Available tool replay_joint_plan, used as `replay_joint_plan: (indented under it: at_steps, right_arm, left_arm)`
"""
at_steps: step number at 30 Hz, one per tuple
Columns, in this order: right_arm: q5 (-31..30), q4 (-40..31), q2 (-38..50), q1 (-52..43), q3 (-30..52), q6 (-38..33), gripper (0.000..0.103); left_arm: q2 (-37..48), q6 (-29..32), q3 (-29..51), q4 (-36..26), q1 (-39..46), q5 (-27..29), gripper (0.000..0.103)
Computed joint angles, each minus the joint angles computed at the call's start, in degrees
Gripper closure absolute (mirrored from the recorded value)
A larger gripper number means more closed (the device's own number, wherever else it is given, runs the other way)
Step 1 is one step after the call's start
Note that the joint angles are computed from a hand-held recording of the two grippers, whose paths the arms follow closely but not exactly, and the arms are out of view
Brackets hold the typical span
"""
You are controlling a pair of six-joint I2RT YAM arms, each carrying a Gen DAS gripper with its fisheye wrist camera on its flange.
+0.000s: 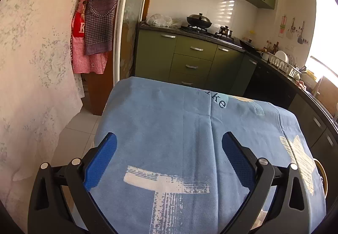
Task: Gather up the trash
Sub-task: 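Carry the plastic cup over the bin and open the right gripper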
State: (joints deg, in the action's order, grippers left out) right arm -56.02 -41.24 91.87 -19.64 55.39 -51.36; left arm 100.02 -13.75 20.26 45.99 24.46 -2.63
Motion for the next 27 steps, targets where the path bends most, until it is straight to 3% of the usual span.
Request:
replay_joint_plan:
  at_steps: [4,10,15,19,20,22,23,24,27]
  right_arm:
    - [0.69,9.44,5.73,-9.69,5.97,10.81,0.096]
    - [9.93,26.19,17.74,-13.21,15.05,28.71,0.096]
    - [16.27,32.18,29.31,-10.37,25.64,38.61,0.096]
    - [21.02,32.14,38.91,-7.94,35.71,44.79,0.096]
    - [22.18,32.62,40.83,-7.51,37.58,46.31,0.094]
    - [23.35,31.04,45.94,-7.06,43.37,48.79,0.080]
    - [23.77,31.21,47.32,-6.96,44.51,50.41,0.062]
    - [23.46,32.06,47.87,-7.14,44.38,51.79,0.057]
    - [20.12,34.54,45.99,-8.65,39.60,52.09,0.057]
  left_arm:
    - [-0.18,0.11,0.01,-0.08,-0.54,-0.89,0.005]
    - [0.11,-0.18,0.24,-0.29,-0.87,-1.36,0.005]
    - [0.93,-0.05,0.67,-0.53,-1.15,-1.78,0.005]
    - [1.48,0.12,1.08,-0.90,-1.41,-1.91,0.005]
    - [1.57,0.11,1.13,-0.87,-1.49,-1.93,0.005]
    - [1.68,0.11,1.13,-0.80,-1.63,-1.89,0.005]
    - [1.75,0.13,1.06,-0.67,-1.73,-1.95,0.005]
    - [1.82,0.14,1.01,-0.54,-1.78,-1.98,0.005]
    - [1.66,0.16,0.95,-0.51,-1.92,-2.10,0.005]
